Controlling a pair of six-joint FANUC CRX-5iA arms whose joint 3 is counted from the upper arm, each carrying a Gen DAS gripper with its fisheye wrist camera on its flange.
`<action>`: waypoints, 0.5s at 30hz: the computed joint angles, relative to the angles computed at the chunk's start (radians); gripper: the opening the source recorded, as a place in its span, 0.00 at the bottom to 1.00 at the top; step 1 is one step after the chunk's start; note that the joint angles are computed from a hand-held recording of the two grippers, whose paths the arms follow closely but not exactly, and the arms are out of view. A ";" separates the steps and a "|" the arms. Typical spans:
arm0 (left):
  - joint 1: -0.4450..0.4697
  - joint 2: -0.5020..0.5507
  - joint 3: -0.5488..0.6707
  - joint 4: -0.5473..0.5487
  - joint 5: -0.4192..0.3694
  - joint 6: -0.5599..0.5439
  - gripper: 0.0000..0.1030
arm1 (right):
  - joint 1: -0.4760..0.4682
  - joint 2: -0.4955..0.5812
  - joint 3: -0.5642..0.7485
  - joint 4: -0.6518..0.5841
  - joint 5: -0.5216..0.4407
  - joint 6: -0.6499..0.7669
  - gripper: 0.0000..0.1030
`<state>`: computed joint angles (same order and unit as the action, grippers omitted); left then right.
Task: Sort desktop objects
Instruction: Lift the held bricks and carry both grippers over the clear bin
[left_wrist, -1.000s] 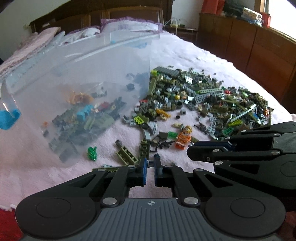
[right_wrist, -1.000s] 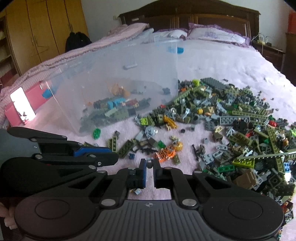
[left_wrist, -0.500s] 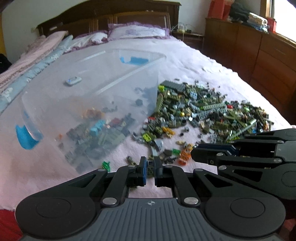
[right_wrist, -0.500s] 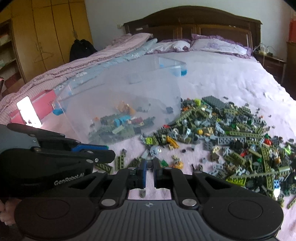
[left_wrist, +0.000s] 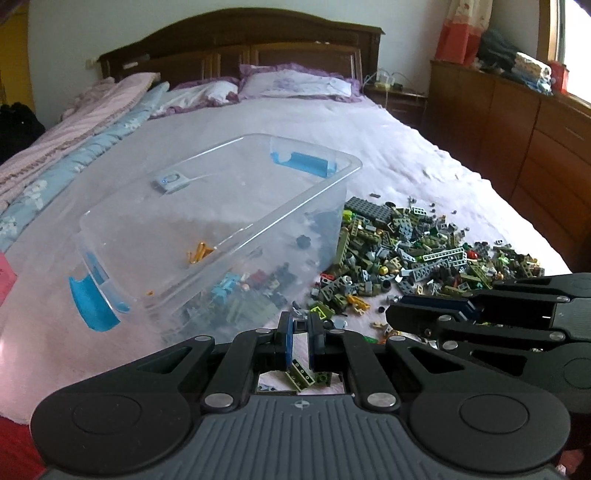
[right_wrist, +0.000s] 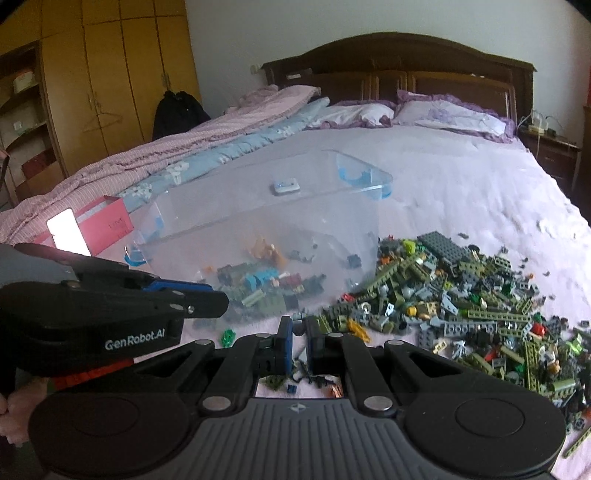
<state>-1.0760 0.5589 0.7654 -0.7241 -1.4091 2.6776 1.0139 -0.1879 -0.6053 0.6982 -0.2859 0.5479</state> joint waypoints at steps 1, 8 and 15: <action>0.000 0.000 0.000 0.001 0.000 0.001 0.09 | 0.001 -0.001 0.002 -0.003 -0.001 0.005 0.08; -0.003 0.000 -0.003 0.003 0.001 0.002 0.09 | 0.015 -0.010 -0.004 0.047 -0.014 -0.051 0.08; -0.007 0.001 0.001 -0.004 -0.007 0.002 0.09 | 0.015 -0.019 -0.010 0.062 -0.013 -0.071 0.08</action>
